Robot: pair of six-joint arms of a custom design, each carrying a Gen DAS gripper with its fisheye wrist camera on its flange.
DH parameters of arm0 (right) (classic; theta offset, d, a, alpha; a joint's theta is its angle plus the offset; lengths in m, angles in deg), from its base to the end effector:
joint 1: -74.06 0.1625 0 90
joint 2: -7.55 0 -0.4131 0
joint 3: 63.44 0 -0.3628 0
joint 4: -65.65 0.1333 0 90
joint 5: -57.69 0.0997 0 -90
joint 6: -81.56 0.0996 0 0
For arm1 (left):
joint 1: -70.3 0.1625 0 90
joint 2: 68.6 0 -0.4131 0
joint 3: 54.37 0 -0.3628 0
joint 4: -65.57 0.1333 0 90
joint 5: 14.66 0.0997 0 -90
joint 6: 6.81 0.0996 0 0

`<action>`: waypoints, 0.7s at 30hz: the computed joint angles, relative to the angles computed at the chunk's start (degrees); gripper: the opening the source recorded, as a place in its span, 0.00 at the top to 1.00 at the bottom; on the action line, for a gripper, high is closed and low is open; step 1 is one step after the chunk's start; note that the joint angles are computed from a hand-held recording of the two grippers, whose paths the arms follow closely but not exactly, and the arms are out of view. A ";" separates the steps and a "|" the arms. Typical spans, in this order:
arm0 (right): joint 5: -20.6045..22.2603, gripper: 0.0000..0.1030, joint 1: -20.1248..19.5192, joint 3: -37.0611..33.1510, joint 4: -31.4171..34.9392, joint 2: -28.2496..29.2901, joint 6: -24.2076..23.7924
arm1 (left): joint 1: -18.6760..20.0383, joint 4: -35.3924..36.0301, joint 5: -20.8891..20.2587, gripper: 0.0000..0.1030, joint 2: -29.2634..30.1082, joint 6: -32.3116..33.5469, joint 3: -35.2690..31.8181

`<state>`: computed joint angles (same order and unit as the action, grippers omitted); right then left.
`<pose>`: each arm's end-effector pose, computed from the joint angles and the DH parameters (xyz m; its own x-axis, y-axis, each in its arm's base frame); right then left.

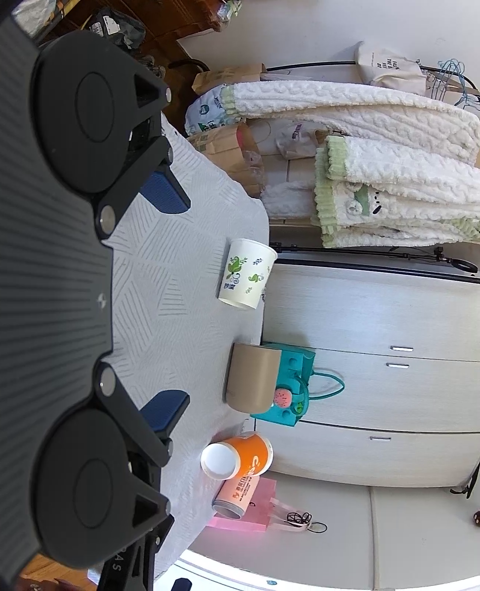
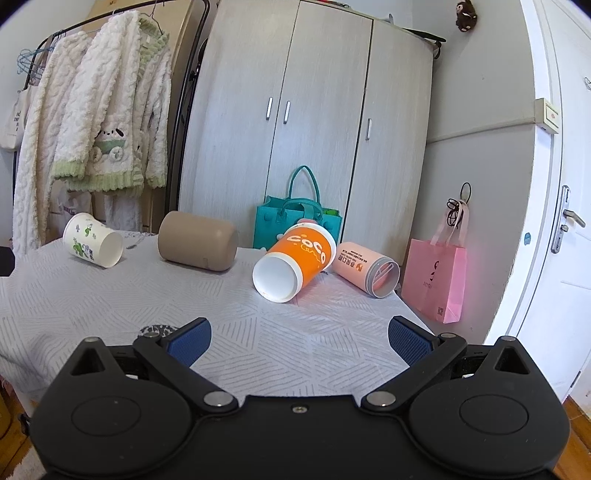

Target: Flip cup upright

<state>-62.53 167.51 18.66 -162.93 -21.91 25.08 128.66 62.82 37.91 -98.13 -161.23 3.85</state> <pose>0.1235 -0.6665 0.1707 -0.4894 0.1891 0.8513 -0.7466 0.4135 -0.5211 -0.2049 -0.7021 0.0677 -0.7693 0.1168 -0.6281 0.6227 0.3570 -0.6963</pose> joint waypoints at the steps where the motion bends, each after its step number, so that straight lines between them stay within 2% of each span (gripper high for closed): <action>1: -0.16 0.00 0.04 -0.06 0.07 0.01 -0.25 | -0.04 0.49 -0.20 0.00 0.14 -0.31 -0.27; 6: -1.03 0.00 0.45 0.32 0.51 -0.41 -1.10 | -0.15 5.25 -0.89 0.00 0.88 -2.93 -2.72; 10: 1.68 0.00 0.58 3.83 5.19 -3.84 0.59 | -0.49 9.98 -2.16 0.00 1.39 -4.42 -5.53; 12: 5.64 0.00 0.36 7.08 11.44 -7.69 2.31 | -0.37 14.32 -1.62 0.00 2.14 -5.00 -8.51; 15: 10.02 0.00 0.42 9.16 22.79 -12.82 4.14 | 0.30 24.96 0.61 0.00 4.89 -8.21 -17.25; 19: 12.14 0.00 1.64 7.51 35.03 -16.24 1.95 | 1.27 38.21 3.18 0.00 10.15 -10.98 -32.22; 21: 12.62 0.00 2.35 5.63 39.97 -16.67 1.38 | 1.62 41.67 3.68 0.00 12.04 -10.83 -37.64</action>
<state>-49.91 169.86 24.29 -122.96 -38.57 26.46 130.27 104.49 41.59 -86.09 -172.06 -33.80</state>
